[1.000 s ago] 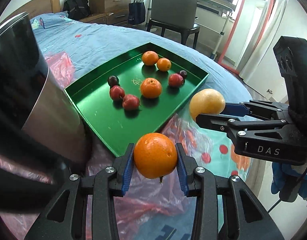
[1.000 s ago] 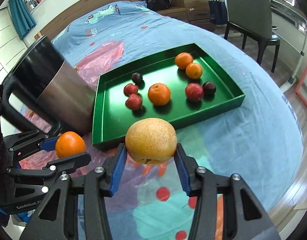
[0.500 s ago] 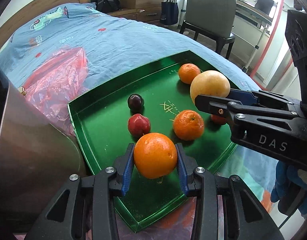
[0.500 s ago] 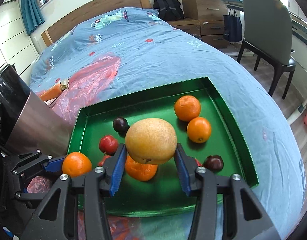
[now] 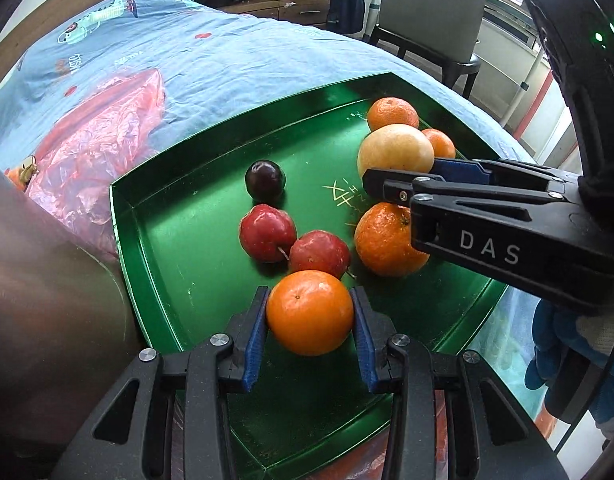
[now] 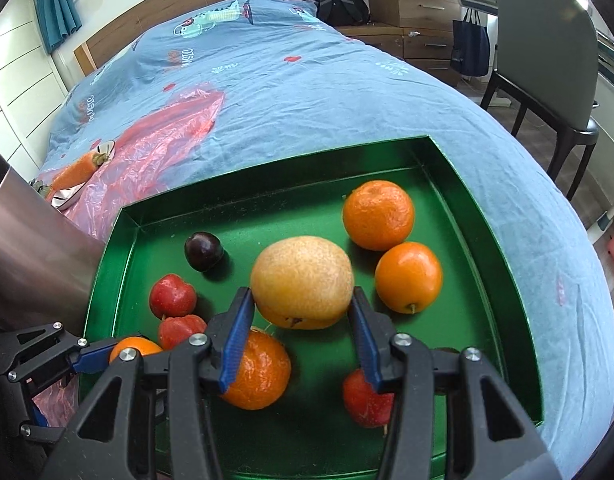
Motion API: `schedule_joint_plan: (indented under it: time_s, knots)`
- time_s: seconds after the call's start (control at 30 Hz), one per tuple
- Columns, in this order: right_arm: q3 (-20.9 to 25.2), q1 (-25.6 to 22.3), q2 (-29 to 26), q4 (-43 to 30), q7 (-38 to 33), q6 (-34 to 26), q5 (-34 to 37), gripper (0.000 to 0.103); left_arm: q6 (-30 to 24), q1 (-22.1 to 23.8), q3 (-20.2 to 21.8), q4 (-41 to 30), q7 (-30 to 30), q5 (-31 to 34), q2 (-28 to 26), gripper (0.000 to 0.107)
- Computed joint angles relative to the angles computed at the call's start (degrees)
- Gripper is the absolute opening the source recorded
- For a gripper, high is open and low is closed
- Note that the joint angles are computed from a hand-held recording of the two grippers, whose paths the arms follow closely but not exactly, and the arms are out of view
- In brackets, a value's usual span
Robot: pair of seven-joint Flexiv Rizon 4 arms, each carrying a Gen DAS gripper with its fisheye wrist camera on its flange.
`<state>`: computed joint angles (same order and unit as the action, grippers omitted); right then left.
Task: Organize fruits
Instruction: 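Carry the pear and orange over the green tray with both tools, then open the right tool to drop the pear while the left tool releases the orange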
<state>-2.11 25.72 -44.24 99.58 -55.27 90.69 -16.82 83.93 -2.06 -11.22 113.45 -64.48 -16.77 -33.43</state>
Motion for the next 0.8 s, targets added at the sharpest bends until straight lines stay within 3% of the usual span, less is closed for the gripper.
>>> schedule_joint_plan:
  time_s: [0.2, 0.43, 0.67, 0.8]
  knots:
    - [-1.68, 1.28, -0.57, -0.32, 1.14, 0.24, 0.28, 0.085, 0.78, 0.21, -0.29, 0.26, 0.09, 0.27, -0.31, 0.034]
    - [-6.97, 5.60, -0.67, 0.61, 3.02, 1.26, -0.28, 0.085, 3.19, 0.88, -1.73, 0.22, -0.01, 0.58, -1.32, 0.036]
    - [-18.70, 15.35, -0.03, 4.66, 5.69, 5.16, 1.17, 0.088, 11.13, 0.71, -2.27, 1.87, -0.75, 3.78, -1.73, 0.052]
    - [-28.33, 24.66, 0.78, 9.77, 6.67, 8.87, 6.16, 0.098, 16.23, 3.98, -5.60, 4.97, -2.28, 6.91, -0.62, 0.057]
